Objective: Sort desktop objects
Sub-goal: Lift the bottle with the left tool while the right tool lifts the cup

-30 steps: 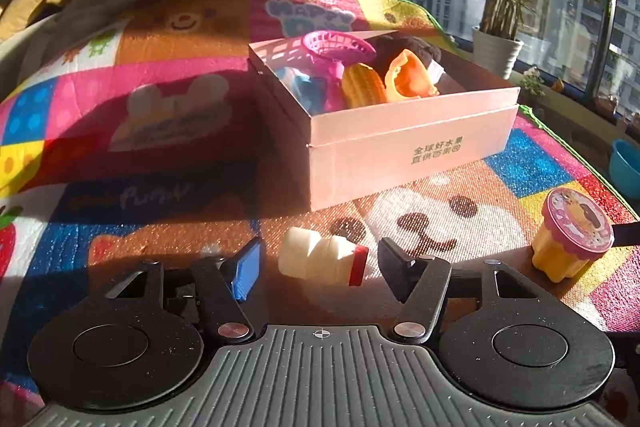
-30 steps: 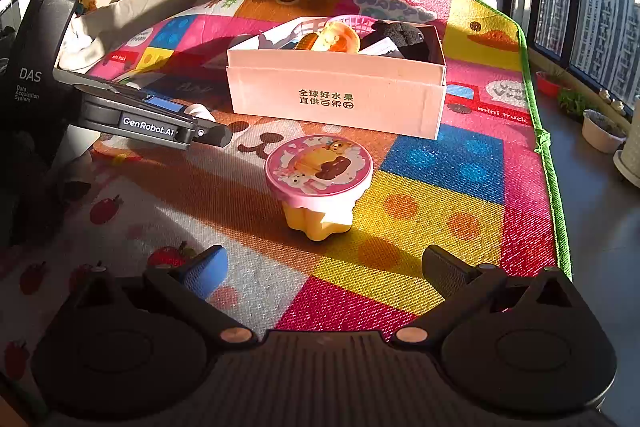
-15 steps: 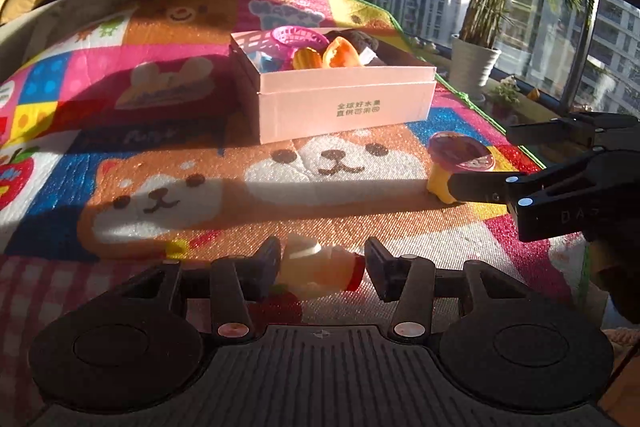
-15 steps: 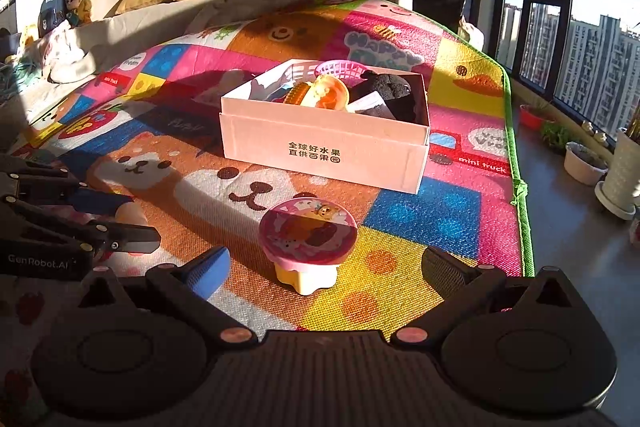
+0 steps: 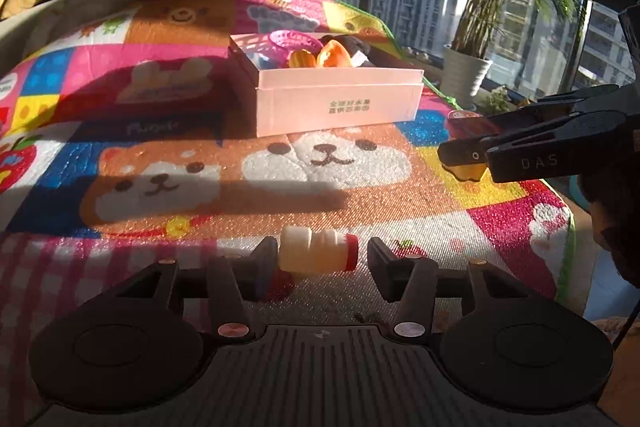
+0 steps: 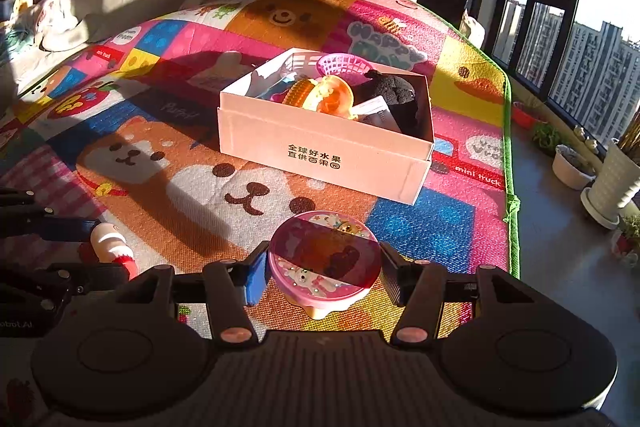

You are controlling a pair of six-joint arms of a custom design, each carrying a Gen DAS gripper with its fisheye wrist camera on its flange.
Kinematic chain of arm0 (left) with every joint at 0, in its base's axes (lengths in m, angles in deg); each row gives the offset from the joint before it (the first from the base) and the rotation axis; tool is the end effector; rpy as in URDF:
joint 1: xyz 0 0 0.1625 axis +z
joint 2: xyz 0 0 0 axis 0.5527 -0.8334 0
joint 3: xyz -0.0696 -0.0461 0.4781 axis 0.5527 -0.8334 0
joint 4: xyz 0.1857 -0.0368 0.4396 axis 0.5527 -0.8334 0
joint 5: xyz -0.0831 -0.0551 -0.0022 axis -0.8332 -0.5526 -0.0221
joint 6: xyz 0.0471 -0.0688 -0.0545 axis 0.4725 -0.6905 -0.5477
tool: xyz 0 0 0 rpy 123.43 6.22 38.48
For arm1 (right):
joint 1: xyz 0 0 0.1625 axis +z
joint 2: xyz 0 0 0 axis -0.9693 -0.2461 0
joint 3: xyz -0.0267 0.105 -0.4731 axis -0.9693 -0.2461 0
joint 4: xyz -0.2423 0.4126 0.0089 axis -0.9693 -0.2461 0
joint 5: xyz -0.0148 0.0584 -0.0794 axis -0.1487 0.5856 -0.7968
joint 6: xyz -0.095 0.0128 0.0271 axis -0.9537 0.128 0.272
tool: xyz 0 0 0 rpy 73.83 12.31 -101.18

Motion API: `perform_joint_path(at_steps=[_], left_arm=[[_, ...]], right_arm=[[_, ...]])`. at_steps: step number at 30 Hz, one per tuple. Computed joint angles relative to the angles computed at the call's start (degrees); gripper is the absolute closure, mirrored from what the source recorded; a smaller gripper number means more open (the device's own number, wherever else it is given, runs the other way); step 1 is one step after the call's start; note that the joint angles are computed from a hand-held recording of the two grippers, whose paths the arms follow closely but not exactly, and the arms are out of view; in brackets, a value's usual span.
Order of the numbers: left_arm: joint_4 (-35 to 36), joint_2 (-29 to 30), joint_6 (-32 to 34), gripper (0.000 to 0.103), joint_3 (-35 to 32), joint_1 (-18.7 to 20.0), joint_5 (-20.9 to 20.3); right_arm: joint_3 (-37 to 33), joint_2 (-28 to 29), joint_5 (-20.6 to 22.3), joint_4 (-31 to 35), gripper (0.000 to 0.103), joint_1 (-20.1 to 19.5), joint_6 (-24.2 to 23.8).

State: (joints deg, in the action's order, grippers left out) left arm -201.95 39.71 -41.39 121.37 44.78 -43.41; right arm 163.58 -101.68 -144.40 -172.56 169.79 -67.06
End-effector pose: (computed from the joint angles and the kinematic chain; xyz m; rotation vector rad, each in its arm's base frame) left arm -0.0042 -0.7935 0.0936 1.0387 2.4185 -0.8441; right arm 0.1428 -0.7853 0.0006 0.6516 -2.1102 0.9379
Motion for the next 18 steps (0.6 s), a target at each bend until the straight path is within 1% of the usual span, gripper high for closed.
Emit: perform_joint_path(at_steps=[4, 8, 12, 14, 15, 18], left_arm=[[0.33, -0.12, 0.7, 0.043, 0.17, -0.07, -0.21], [0.81, 0.76, 0.3, 0.043, -1.04, -0.21, 1.09], [0.29, 1.21, 2.11, 0.046, -1.01, -0.68, 2.4], [-1.01, 1.36, 3.7, 0.05, -0.6, -1.01, 3.35], [-1.61, 1.43, 4.41, 0.055, -0.43, -1.2, 3.81], [-3.39, 1.65, 5.95, 0.055, -0.09, -1.77, 4.93]], right_arm=[[2.29, -1.07, 0.6, -2.27, 0.047, 0.28, -1.3], [3.6, -1.54, 1.58, -2.55, 0.047, 0.36, -2.59], [4.09, -1.62, 1.93, -1.92, 0.047, 0.27, -2.46], [4.27, -1.59, 1.96, -1.66, 0.047, 0.23, -2.16], [4.38, -1.64, 2.05, -1.63, 0.047, 0.17, -2.12], [4.99, -1.85, 2.62, -2.29, 0.047, 0.04, -2.48]])
